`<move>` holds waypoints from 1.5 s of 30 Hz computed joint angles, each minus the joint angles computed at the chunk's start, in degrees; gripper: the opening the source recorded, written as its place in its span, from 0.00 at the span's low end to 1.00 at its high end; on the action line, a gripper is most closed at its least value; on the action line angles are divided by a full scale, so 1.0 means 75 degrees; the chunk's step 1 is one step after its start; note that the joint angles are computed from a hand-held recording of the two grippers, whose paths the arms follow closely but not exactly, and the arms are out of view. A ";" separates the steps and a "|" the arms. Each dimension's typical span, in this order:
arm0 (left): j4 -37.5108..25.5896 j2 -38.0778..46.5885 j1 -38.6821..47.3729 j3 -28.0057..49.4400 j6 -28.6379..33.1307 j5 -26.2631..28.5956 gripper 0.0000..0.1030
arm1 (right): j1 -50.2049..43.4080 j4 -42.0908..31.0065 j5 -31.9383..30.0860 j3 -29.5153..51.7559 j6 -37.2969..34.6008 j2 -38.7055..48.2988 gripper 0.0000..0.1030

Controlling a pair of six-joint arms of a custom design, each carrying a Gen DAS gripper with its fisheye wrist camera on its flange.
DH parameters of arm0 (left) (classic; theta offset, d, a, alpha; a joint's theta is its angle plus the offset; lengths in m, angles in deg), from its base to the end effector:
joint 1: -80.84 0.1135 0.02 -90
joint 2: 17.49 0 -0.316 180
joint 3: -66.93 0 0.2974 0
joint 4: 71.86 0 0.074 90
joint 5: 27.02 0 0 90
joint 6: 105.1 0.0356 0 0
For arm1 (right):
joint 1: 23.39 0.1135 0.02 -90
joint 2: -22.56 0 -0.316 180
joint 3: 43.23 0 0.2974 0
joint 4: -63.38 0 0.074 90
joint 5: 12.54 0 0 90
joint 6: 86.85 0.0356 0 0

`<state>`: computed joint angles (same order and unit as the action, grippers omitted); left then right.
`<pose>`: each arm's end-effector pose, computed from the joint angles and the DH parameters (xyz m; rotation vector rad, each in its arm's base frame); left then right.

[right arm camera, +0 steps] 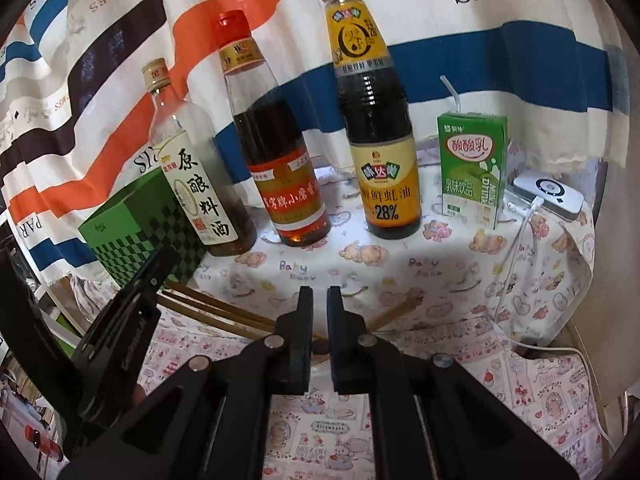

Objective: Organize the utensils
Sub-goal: 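Open the left tool in the cup while the right tool releases its chopstick, then move both open tools back toward the chopstick pile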

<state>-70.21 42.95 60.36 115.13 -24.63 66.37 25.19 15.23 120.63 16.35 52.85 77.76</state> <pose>0.2451 -0.0938 0.3052 0.2127 1.7626 -0.4323 0.1561 0.1401 0.3265 0.3703 2.0695 0.1327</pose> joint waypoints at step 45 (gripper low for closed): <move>-0.1637 -0.3141 0.6641 -0.1988 0.1022 0.5146 0.99 | 0.3689 -0.1821 0.2282 0.0559 0.2710 0.1169 0.79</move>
<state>-82.49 19.39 110.17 100.22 -16.97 104.97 52.86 1.58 137.74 20.54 73.17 86.53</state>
